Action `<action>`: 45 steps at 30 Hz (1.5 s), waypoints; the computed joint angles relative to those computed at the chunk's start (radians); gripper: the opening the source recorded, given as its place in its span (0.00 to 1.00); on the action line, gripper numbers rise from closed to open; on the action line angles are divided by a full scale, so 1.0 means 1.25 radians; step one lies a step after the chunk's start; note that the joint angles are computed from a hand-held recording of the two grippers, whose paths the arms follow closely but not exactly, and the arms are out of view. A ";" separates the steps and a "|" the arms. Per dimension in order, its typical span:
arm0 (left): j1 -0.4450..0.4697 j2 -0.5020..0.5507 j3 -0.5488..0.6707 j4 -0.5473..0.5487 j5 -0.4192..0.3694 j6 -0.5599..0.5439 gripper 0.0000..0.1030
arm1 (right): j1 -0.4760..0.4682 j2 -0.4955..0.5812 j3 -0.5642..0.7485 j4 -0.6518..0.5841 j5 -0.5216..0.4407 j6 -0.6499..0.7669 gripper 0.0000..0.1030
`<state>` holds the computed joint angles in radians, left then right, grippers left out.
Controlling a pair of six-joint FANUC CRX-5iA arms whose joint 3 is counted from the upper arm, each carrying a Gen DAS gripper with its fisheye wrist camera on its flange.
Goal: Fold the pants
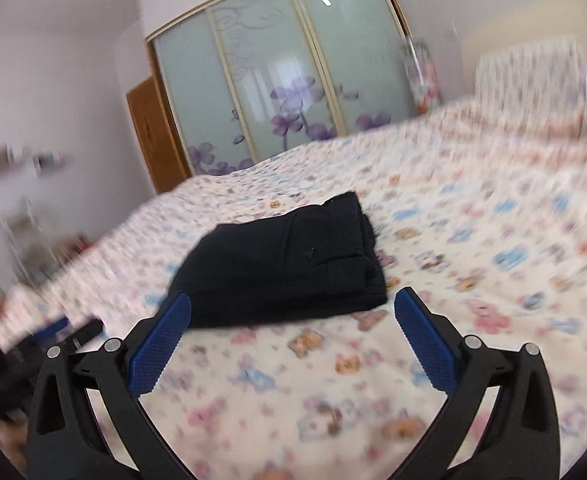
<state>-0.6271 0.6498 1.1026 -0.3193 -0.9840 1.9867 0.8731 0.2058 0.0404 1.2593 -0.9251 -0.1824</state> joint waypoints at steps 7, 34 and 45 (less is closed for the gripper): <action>-0.015 -0.019 -0.062 -0.033 0.012 -0.005 0.98 | 0.062 0.064 0.026 0.069 -0.160 0.048 0.99; -0.019 0.000 -0.074 -0.013 0.010 -0.021 0.98 | 0.055 0.118 0.084 -0.012 -0.180 0.100 0.99; -0.028 -0.004 -0.079 -0.025 0.019 -0.039 0.98 | 0.052 0.120 0.085 -0.021 -0.177 0.106 0.99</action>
